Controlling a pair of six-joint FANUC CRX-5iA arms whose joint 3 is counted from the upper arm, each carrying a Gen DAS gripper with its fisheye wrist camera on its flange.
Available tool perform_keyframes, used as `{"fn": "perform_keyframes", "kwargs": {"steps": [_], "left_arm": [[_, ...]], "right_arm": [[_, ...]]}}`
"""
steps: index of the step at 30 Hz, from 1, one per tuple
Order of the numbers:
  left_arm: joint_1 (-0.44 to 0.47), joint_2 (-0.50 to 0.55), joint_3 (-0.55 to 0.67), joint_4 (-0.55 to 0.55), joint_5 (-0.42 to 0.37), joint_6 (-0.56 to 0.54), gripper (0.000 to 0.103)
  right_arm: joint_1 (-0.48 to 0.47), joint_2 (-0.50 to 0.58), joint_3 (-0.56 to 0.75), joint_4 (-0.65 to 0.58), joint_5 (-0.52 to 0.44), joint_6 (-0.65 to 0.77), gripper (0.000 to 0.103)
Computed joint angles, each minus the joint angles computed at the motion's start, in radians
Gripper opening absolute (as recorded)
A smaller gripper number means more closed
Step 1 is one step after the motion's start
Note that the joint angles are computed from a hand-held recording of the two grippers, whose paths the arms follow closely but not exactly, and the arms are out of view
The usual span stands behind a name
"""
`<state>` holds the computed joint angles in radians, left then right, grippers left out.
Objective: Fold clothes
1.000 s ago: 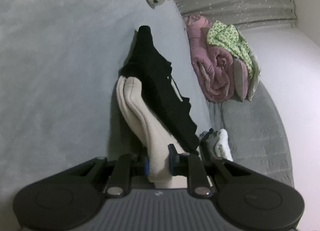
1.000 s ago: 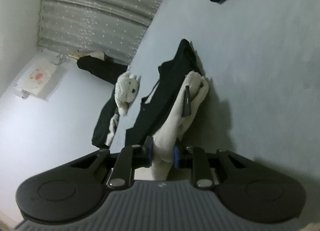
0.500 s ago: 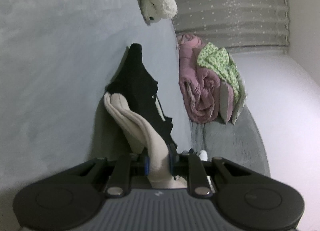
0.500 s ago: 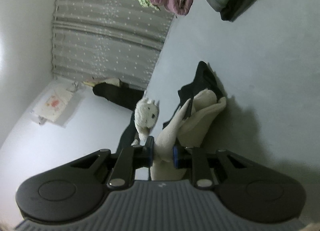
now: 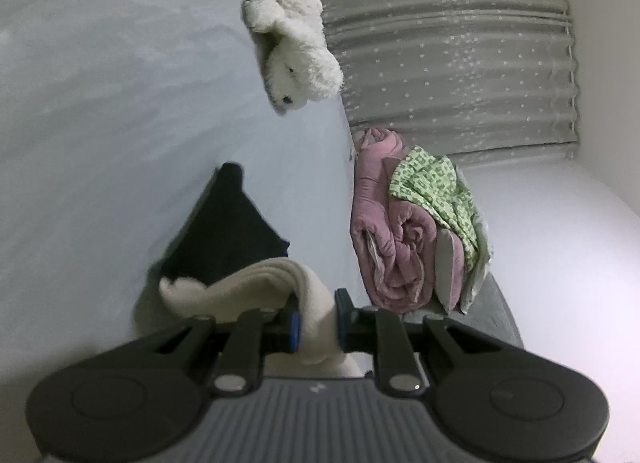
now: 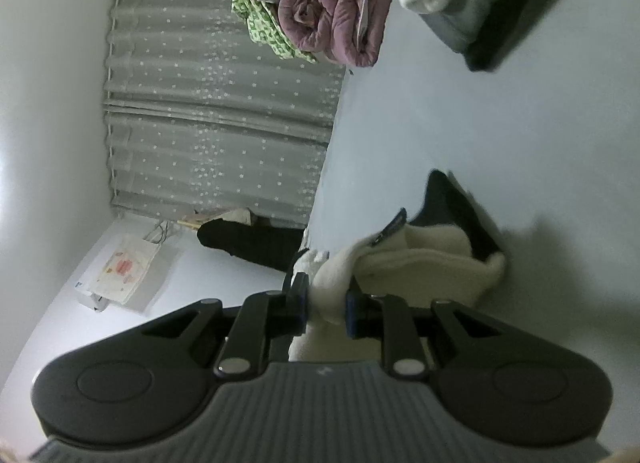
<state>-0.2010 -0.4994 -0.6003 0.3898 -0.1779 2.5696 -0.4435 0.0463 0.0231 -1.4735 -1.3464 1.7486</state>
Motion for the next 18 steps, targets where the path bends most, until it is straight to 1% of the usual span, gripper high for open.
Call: {"fn": "perform_keyframes", "kwargs": {"steps": [3,6,11,14,15,16,17,18], "left_arm": [[0.017,0.054,0.022,0.077,0.014,-0.098,0.017],[0.023,0.112,0.026,0.202,0.049,-0.228,0.017],[0.036,0.208,0.069,0.262,0.078,-0.328,0.017],[0.062,0.249,0.104,0.177,0.066,-0.260,0.018],[0.080,0.260,0.133,0.087,0.037,-0.177,0.021],[0.093,0.273,0.161,0.000,0.010,-0.098,0.026],[0.102,0.282,0.184,-0.061,-0.016,-0.045,0.029],[0.106,0.287,0.197,-0.090,-0.034,-0.021,0.033]], "right_arm": [[0.039,0.029,0.026,0.011,0.054,0.001,0.022],[0.076,0.067,0.059,0.029,0.100,-0.011,0.022],[0.129,0.122,0.101,0.059,0.162,-0.006,0.022],[0.144,0.154,0.112,0.064,0.177,-0.007,0.022],[0.149,0.165,0.115,0.066,0.181,-0.008,0.024],[0.152,0.173,0.118,0.069,0.185,-0.011,0.025],[0.153,0.180,0.121,0.074,0.188,-0.016,0.026],[0.152,0.185,0.123,0.075,0.186,-0.018,0.032]]}}
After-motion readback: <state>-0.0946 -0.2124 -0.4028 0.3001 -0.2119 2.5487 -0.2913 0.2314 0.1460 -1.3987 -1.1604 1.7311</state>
